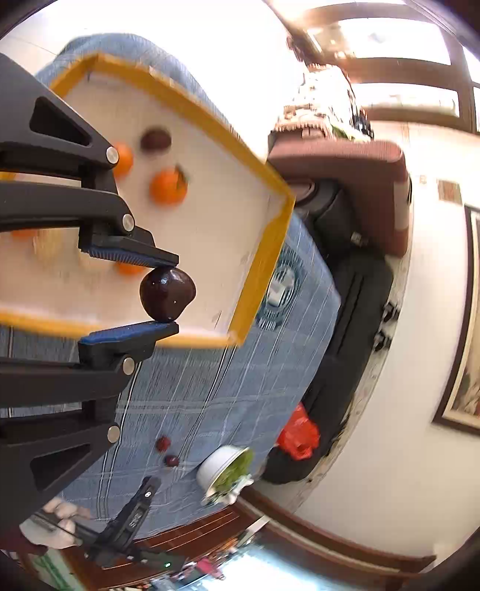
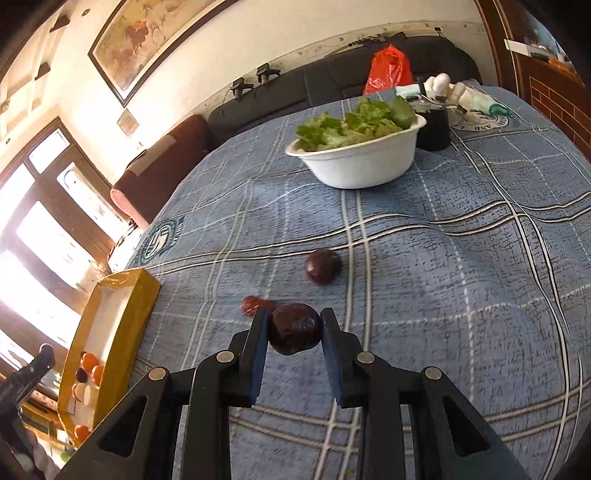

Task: Organize fruits
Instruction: 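Carry both plums over the yellow tray and open both tools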

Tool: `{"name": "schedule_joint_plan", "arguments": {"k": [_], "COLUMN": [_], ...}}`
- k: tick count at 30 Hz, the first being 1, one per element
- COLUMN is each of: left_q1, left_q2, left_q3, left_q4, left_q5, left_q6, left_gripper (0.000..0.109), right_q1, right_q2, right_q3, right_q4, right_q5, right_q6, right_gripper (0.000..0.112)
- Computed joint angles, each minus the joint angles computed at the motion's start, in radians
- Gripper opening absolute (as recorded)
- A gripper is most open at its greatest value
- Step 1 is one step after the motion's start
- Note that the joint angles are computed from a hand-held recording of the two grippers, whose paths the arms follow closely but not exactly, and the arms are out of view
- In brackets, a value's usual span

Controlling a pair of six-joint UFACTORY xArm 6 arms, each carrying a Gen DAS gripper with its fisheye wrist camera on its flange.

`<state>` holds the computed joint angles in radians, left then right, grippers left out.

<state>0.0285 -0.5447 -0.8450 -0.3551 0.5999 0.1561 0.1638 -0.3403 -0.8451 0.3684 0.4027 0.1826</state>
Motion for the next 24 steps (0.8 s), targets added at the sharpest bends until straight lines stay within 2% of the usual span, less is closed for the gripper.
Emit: {"name": "schedule_joint_plan", "arguments": {"k": [5,9,17,24], "left_q1": [0.153,0.236,0.277,0.298], "left_q2": [-0.036,-0.048,-0.042,-0.017], "left_q3": [0.025,0.044,0.082,0.101], "left_q4": [-0.083,-0.143,-0.145,-0.130], "left_q5": [0.028,0.061,0.099,0.090], "left_q6": [0.062,0.118,0.164,0.193], "left_gripper": [0.029,0.029,0.029,0.029], "right_q1": [0.079,0.183,0.372,0.449], "right_q2": [-0.025,0.017,0.200,0.345], "right_q3": [-0.011,-0.081,-0.296,-0.448], "right_q4": [-0.092,-0.140,-0.129,-0.173], "right_q5": [0.033,0.052,0.111,0.175], "right_q6": [0.064,0.094,0.062,0.088], "right_gripper": [0.031,0.031,0.032,0.032]}}
